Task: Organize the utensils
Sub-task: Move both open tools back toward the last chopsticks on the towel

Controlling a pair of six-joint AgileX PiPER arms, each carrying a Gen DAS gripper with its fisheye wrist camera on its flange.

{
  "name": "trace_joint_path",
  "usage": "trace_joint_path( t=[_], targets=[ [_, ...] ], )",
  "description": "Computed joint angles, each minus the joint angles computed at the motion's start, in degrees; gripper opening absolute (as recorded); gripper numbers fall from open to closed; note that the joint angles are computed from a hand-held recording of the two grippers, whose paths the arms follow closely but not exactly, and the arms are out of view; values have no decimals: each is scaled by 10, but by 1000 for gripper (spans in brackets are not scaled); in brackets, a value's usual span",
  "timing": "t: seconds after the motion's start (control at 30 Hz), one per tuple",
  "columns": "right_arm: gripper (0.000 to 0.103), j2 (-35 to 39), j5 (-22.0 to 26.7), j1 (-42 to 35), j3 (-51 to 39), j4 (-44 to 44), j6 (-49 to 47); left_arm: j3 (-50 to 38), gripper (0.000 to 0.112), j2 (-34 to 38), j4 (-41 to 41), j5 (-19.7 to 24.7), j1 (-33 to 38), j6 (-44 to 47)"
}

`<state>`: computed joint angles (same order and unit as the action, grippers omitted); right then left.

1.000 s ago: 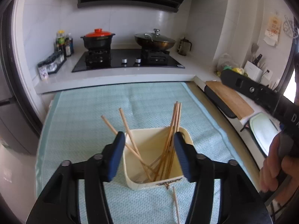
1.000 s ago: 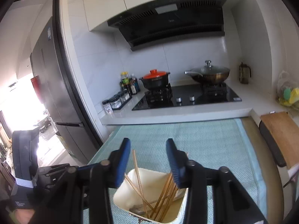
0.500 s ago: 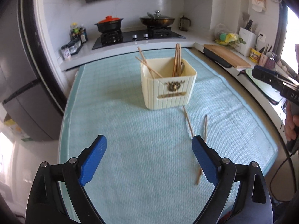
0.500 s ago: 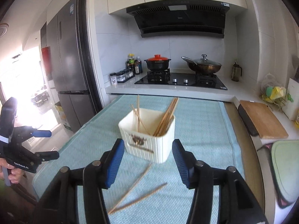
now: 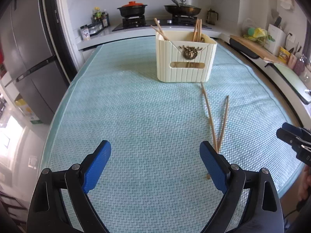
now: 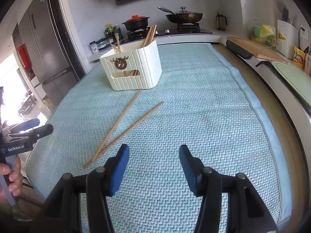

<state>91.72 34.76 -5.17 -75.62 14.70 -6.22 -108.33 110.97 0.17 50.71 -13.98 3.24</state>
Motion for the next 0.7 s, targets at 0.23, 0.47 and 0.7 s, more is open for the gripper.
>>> trace_joint_path(
  t=[0.23,0.47,0.7],
  targets=[
    [54,9,7,9,-6,-10,13,-7,93,13,24,-6,1,-13],
    [43,73,43,11,-44,67,-21,21,93,9,-7,-14,25,-3],
    [33,220,105,10,-231,74,42,32,93,9,-48,-8,50,-8]
  ],
)
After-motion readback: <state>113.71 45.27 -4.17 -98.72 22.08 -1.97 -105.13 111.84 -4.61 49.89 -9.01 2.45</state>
